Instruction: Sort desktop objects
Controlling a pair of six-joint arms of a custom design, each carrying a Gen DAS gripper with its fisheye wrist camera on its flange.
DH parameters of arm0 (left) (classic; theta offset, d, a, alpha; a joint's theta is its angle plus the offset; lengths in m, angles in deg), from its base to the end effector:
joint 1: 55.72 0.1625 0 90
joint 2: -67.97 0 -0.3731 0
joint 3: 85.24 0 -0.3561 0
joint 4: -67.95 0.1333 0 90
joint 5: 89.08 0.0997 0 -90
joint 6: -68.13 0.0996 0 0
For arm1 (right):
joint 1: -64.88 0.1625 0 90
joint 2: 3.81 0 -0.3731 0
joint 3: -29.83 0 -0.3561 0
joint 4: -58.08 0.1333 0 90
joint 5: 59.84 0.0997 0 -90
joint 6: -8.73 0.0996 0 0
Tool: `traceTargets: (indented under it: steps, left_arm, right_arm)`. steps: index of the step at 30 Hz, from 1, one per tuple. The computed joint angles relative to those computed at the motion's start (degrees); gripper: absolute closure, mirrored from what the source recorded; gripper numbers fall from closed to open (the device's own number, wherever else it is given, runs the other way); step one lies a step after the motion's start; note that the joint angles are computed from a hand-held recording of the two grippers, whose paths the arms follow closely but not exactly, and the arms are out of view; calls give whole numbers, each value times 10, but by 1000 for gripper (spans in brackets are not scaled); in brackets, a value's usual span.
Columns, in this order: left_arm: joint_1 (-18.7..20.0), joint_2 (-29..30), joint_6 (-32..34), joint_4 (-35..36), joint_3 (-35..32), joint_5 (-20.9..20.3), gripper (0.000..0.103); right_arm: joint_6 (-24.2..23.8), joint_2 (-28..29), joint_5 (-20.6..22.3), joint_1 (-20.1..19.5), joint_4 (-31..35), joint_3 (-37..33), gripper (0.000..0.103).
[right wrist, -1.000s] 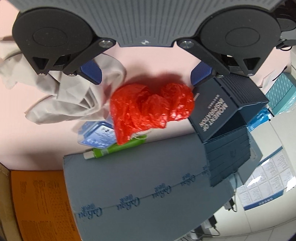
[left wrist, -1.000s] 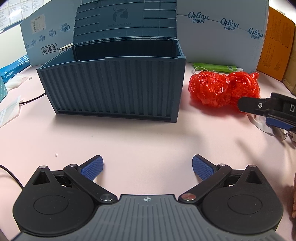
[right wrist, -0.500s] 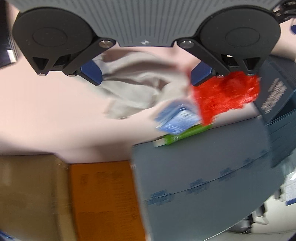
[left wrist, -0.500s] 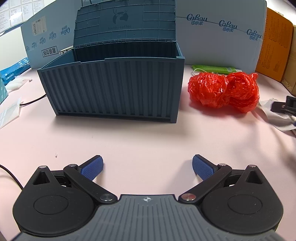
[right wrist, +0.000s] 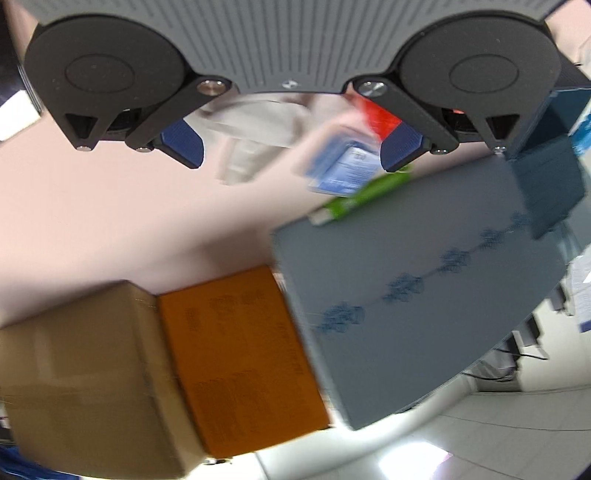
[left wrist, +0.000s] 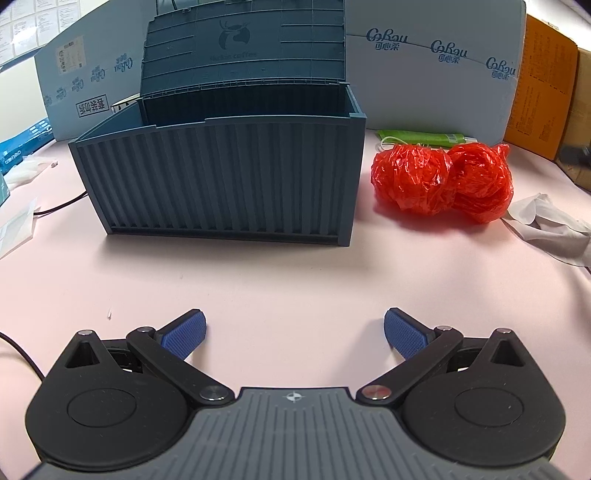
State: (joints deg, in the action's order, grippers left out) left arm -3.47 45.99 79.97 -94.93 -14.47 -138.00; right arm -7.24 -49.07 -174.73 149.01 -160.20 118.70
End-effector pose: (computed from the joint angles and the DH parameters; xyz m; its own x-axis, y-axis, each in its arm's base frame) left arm -0.2728 -0.6769 0.0064 -0.6294 0.3922 -0.6709 0.7030 0.6553 -0.2764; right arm 0.0275 -0.6258 0.2728 -0.8289 0.4645 0.3115 -0.2273 0.2291 -0.9465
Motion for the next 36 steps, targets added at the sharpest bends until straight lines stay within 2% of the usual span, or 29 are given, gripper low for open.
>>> traceTargets:
  steps: [5, 8, 16, 22, 28, 32, 36]
  left_arm:
    - [6, -3, 17, 1, -4, -15, 0]
    - [9, -6, 20, 5, -8, -10, 0]
    - [21, -23, 28, 28, -29, -22, 0]
    - [19, -33, 10, 45, -49, -32, 0]
    - [16, -43, -17, 50, -43, -30, 0]
    - [20, -50, -31, 58, -32, -16, 0]
    - [25, -50, -56, 71, -37, -1, 0]
  right_arm:
    - [-20, 23, 29, 8, 42, -46, 0]
    - [-22, 37, 36, 12, 63, -71, 0]
    - [-32, 78, 32, 24, 120, -149, 0]
    - [-86, 123, 33, 36, 180, -232, 0]
    - [-128, 160, 43, 40, 271, -314, 0]
    - [-137, 194, 29, 40, 343, -391, 1]
    - [-130, 228, 11, 39, 410, -466, 11]
